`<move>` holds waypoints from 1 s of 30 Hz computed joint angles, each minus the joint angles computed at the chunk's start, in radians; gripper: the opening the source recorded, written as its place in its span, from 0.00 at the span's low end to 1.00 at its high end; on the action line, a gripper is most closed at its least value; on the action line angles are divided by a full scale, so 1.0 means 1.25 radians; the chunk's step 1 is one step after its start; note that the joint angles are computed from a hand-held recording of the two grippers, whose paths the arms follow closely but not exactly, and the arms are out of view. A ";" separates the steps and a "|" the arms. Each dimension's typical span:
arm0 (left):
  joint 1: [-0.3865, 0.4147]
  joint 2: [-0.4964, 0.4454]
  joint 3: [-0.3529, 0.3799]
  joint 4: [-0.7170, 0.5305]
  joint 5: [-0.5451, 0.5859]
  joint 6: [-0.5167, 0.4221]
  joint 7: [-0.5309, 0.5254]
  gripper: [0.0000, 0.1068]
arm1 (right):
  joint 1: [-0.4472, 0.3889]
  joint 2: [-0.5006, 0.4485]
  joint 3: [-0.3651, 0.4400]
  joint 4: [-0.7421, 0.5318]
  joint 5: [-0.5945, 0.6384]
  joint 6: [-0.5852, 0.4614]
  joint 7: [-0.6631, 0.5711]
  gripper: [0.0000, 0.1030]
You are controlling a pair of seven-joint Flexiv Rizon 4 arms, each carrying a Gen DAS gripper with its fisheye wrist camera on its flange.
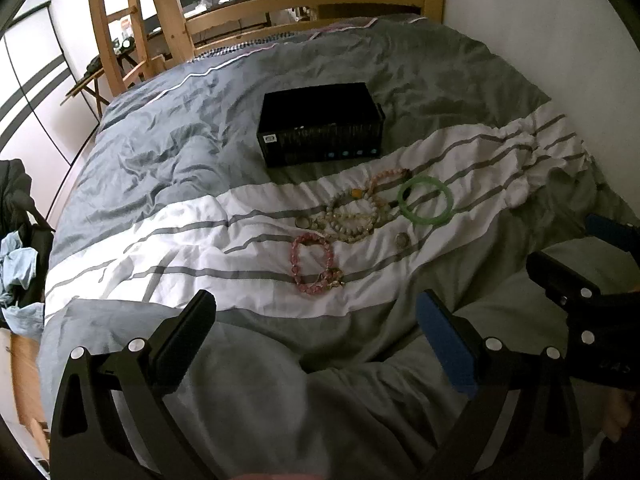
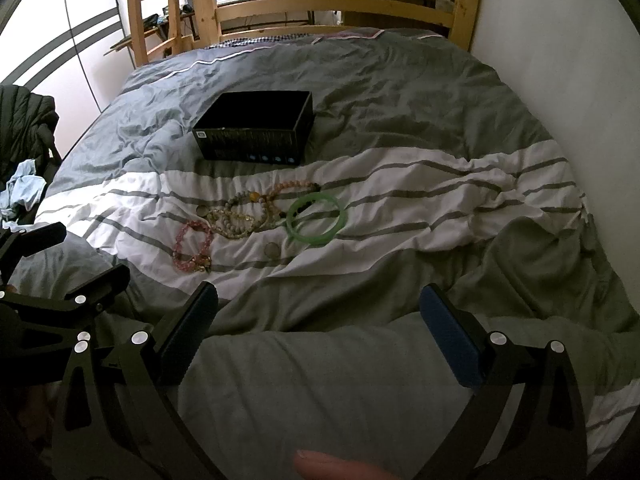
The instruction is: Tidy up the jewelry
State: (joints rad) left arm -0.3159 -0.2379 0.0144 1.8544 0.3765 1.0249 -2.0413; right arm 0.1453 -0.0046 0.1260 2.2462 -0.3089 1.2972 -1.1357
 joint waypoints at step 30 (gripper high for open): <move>0.028 -0.270 0.021 -0.266 -0.147 -0.203 0.124 0.92 | 0.022 -0.261 -0.056 -0.238 -0.053 -0.093 -0.006 0.96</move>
State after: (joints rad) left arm -0.2804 -0.5757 0.0410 1.5215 0.1924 0.7707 -1.8867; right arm 0.1725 -0.3307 0.0561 1.9487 -0.3753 1.1811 -1.1436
